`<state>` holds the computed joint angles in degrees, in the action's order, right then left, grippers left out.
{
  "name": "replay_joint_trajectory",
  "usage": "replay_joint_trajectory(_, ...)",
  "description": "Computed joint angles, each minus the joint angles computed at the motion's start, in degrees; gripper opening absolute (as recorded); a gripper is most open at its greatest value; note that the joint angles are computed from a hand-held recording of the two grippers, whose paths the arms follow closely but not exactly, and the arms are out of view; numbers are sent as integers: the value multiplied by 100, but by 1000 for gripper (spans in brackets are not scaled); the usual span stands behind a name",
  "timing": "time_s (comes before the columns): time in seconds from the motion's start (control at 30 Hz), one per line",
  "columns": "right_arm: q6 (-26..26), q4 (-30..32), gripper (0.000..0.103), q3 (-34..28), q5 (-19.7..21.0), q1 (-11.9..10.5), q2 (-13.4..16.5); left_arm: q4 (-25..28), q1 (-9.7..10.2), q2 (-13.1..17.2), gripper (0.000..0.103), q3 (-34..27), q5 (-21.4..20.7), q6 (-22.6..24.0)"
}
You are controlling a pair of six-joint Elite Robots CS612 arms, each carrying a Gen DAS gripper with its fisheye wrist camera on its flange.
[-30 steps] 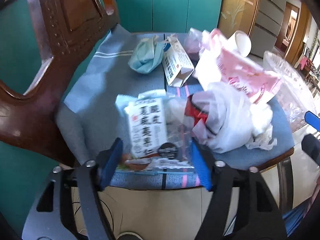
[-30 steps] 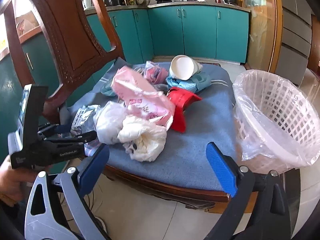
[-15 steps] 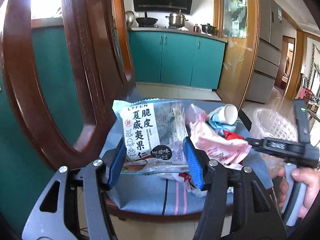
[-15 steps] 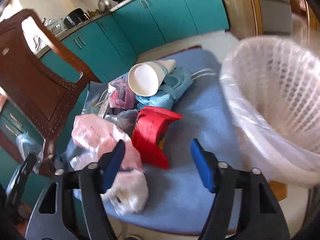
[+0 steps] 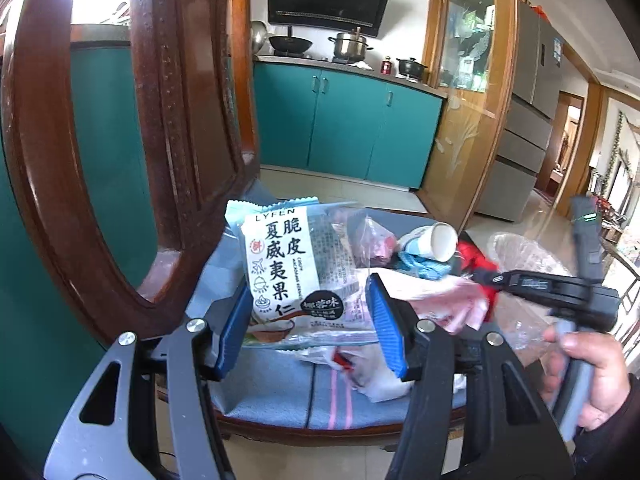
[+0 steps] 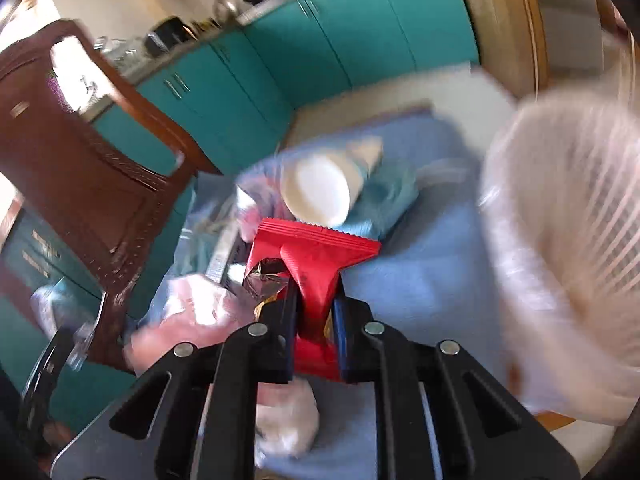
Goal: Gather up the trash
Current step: 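Grasp the red snack wrapper with the right gripper while the left gripper grasps the printed snack package, then carry the red wrapper to the wastebasket and open the right gripper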
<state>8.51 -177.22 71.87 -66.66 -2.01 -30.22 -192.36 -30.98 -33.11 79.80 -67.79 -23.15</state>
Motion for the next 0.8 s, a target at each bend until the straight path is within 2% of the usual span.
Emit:
replay_joint_trajectory(0.13, -427, -860, 16, 824, -289, 10, -452, 37, -60, 12, 57, -27, -137, 212)
replay_joint_trajectory(0.3, -678, -1288, 16, 1382, -361, 84, -659, 35, -148, -3, 57, 19, -306, 432)
replay_joint_trajectory(0.5, -799, -1414, 16, 1423, -404, 168, -619, 185, -186, 3, 58, 27, -312, 392)
replay_joint_trajectory(0.8, -788, -1393, 16, 1421, -403, 147, -616, 317, -190, -1, 58, 63, -162, 206)
